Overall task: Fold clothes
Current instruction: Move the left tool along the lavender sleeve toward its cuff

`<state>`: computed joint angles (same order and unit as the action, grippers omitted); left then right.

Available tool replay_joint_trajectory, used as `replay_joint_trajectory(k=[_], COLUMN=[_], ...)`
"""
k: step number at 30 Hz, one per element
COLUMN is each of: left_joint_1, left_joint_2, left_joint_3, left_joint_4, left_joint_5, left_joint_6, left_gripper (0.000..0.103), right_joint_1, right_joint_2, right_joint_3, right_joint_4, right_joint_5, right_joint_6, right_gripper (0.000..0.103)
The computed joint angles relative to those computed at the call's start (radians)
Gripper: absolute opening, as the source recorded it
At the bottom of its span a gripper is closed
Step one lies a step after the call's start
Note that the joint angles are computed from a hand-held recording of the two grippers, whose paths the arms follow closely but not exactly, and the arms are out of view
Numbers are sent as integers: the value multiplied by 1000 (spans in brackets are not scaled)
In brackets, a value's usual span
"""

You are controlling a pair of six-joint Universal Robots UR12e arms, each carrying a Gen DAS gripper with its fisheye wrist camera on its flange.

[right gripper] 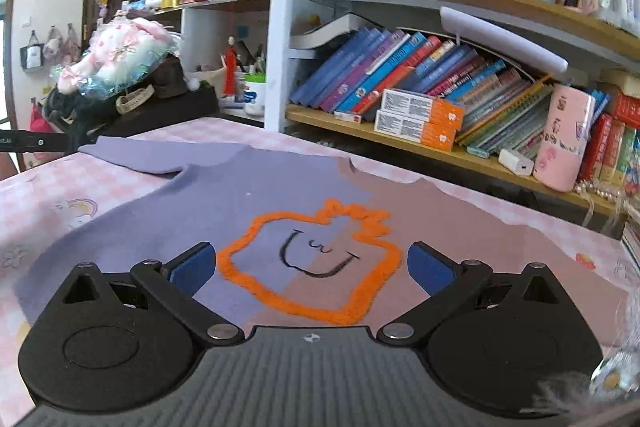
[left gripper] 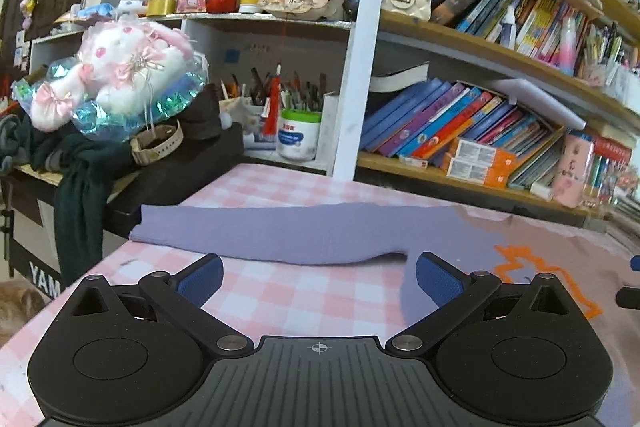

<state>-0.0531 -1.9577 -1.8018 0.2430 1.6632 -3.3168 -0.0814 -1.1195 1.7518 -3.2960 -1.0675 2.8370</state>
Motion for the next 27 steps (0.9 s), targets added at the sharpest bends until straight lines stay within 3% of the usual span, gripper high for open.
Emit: replay_joint_trajectory(k=[7, 14, 27], left_joint_1=[-19, -31, -70], left_joint_2=[-22, -32, -74], left_joint_3=[50, 87, 148], left_joint_4=[-55, -151, -181], left_joint_5=[73, 100, 170], left_joint_6=[48, 53, 103], left_gripper=[103, 103, 103], right_joint_1=[-12, -13, -38], right_joint_2=[18, 24, 15], right_joint_3=[6, 25, 51], right_joint_4=[-44, -109, -128], right_joint_5=[58, 59, 128], right_joint_6=[-18, -46, -12], right_gripper=[103, 103, 103])
